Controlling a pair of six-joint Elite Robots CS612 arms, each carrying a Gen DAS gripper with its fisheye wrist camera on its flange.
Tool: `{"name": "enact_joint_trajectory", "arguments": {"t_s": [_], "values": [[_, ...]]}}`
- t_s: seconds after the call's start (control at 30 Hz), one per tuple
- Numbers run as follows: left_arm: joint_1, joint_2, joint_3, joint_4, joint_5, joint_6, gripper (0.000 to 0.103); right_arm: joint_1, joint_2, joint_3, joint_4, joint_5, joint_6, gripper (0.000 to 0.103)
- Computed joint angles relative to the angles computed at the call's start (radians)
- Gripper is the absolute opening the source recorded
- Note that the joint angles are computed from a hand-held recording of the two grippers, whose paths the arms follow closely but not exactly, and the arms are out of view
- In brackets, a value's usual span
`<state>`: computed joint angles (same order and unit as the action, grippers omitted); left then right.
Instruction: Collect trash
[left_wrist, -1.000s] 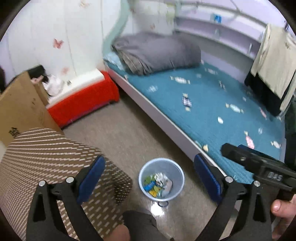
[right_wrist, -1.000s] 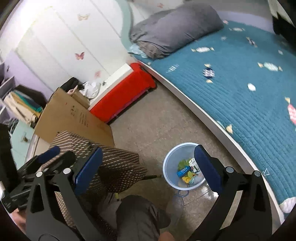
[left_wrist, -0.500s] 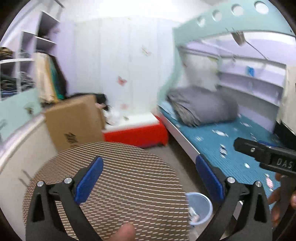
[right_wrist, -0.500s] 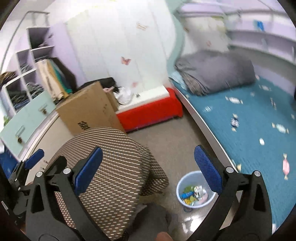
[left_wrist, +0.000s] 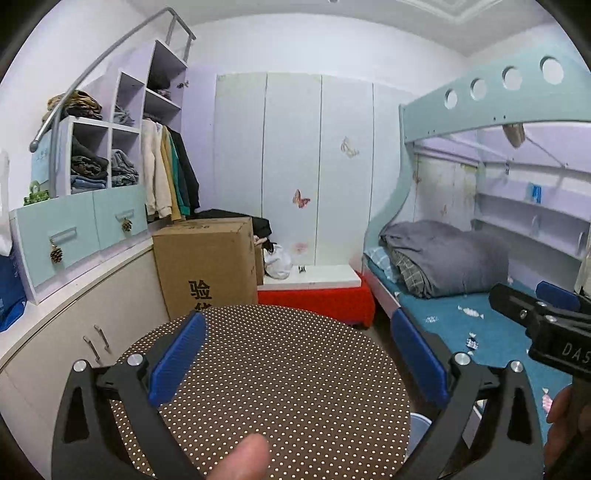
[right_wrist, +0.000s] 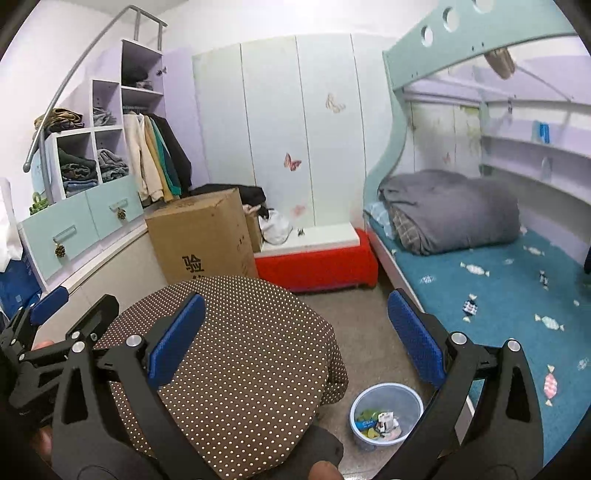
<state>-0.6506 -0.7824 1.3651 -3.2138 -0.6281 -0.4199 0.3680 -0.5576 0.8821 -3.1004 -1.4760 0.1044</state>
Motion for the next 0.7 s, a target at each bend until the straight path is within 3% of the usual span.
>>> {"name": "enact_joint_trajectory", "arguments": {"t_s": [0.47, 0.7], "values": [[-0.064, -0.056, 0.117, -0.068, 0.134, -0.052, 0.098, 0.015, -0.071, 0.15, -0.178, -0.011, -0.046, 0.097], [-0.085, -0.07, 0.142, -0.085, 0.163, -0.053, 0.098, 0.01, -0.095, 0.202, -0.234, -0.012, -0.038, 0.097]]}}
